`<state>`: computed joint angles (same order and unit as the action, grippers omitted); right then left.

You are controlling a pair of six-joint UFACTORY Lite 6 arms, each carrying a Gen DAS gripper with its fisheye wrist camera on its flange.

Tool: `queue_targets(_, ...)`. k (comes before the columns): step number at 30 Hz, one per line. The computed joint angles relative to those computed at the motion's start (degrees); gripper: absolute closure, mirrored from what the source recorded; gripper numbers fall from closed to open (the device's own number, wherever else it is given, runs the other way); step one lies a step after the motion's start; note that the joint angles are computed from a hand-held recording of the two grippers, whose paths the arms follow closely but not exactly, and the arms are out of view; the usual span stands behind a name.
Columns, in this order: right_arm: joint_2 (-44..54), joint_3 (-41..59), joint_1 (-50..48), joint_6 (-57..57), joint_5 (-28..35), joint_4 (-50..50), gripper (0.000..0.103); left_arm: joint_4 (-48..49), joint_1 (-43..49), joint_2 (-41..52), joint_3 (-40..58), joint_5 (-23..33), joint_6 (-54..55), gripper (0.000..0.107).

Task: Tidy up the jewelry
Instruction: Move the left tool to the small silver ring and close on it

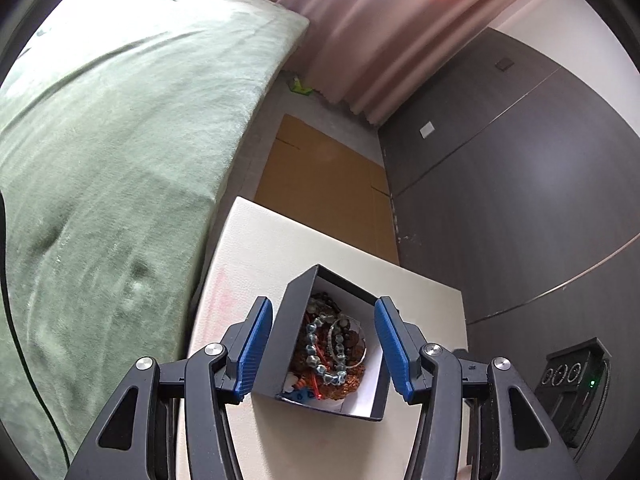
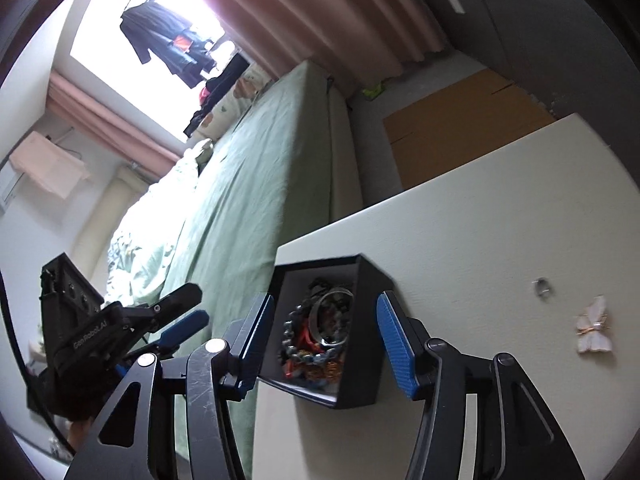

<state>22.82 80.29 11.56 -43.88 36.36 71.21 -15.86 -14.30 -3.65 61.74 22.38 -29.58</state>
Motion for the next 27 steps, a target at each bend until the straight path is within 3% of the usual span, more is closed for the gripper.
queue_targets(13,-7.00,-6.45,-13.60,3.41,5.97,-7.59,0.045,14.04,-9.55,6.01,6.65,0.93,-15.09,0.053)
queue_targets(16,-7.35,-6.40,-15.97,4.84,7.18,-9.96,0.034,17.88,-12.39,8.16,9.00,1.61,-19.01,0.052)
queue_targets(21,-7.80,-6.77,-20.09,5.02,8.19,-12.77,0.029,25.30,-17.35,11.48,12.87,2.87,-26.89,0.033)
queue_targets(27,-7.81,-7.12,-23.86,8.48,8.20,-18.66,0.029,30.39,-22.82,17.52,20.12,6.05,-31.14,0.033)
